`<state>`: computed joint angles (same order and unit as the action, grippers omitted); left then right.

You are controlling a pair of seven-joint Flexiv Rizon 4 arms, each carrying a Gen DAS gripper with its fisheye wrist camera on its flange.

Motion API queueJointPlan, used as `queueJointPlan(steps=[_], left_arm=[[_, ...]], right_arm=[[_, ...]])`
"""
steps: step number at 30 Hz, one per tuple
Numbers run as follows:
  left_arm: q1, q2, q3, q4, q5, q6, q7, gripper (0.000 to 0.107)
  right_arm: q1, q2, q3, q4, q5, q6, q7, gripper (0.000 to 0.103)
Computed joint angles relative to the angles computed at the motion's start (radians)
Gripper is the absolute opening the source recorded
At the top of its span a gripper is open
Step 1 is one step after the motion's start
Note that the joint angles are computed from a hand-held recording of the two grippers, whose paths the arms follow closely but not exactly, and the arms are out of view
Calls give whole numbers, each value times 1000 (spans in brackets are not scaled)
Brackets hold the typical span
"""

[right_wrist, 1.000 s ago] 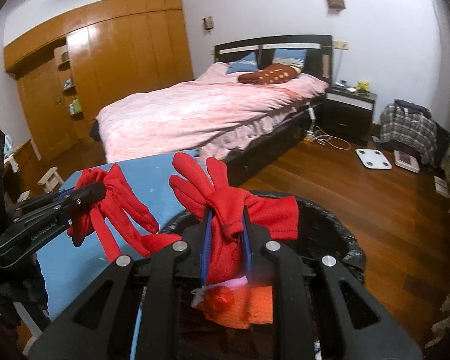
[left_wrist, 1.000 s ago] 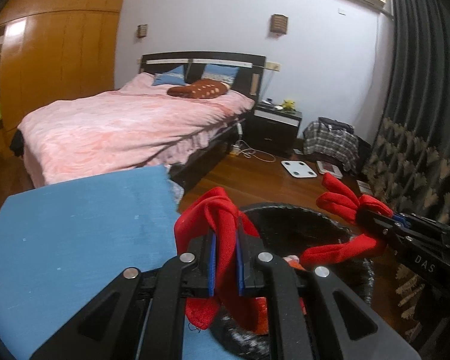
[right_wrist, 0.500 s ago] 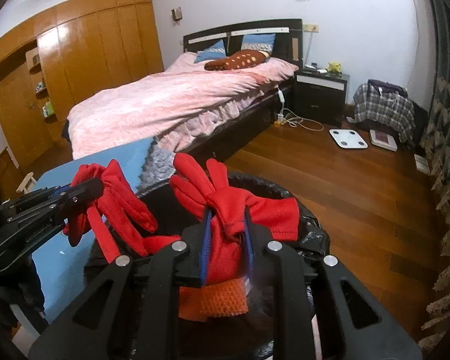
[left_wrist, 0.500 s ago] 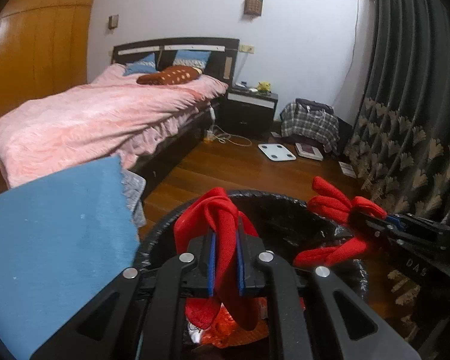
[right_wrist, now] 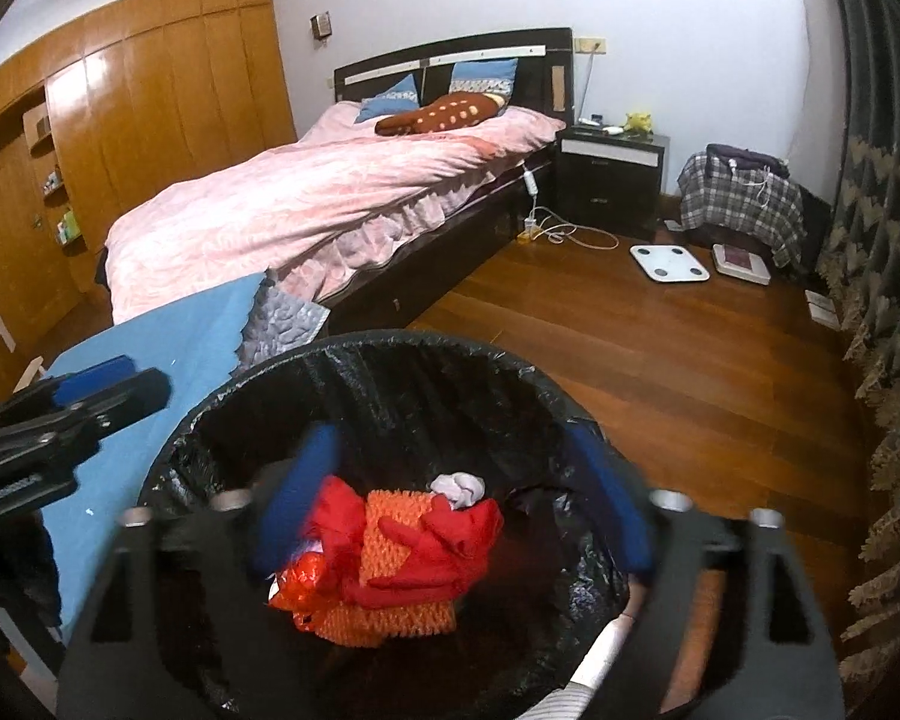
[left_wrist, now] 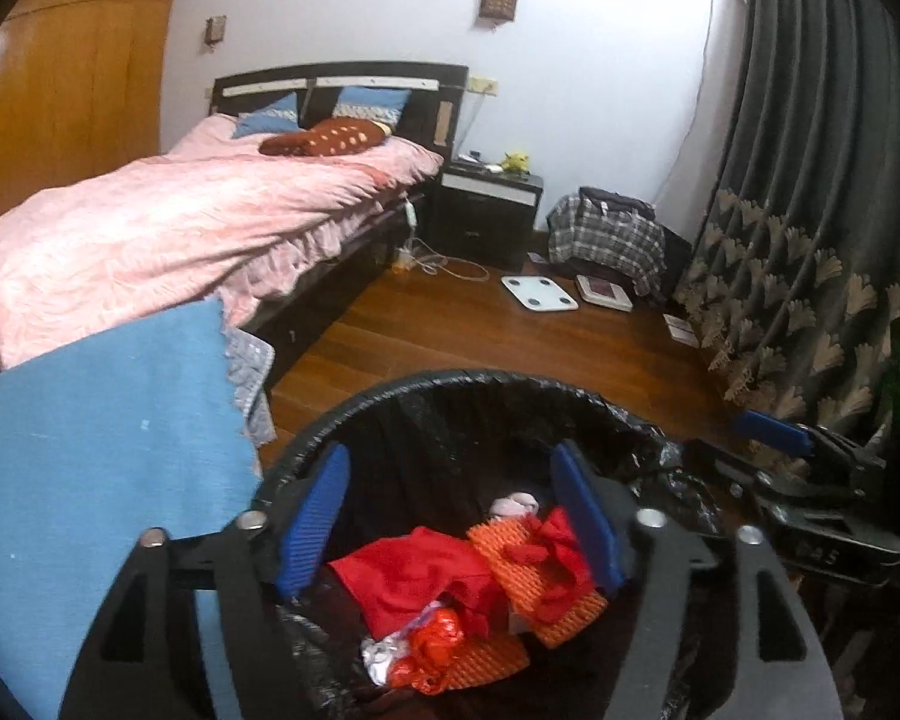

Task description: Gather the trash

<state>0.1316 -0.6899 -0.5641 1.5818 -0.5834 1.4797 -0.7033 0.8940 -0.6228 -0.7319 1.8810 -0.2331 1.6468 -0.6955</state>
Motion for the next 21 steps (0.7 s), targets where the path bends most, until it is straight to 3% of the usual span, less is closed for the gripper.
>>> queueJointPlan(steps=[4, 7, 11, 17, 21], left_arm=[[46, 31, -44, 45, 0, 66, 9, 90], [106, 57, -95, 92, 21, 110, -3, 96], [175, 97, -139, 147, 55, 139, -46, 97], [234, 164, -151, 222, 108, 164, -135, 97], [313, 203, -211, 288, 149, 191, -178, 97]], right_arm=[[-4, 30, 14, 6, -7, -3, -9, 94], [13, 55, 7, 21, -17, 2, -13, 96], [41, 87, 1, 34, -33, -11, -12, 98], [76, 141, -2, 61, -79, -19, 7, 98], [113, 180, -21, 82, -125, -24, 37, 98]])
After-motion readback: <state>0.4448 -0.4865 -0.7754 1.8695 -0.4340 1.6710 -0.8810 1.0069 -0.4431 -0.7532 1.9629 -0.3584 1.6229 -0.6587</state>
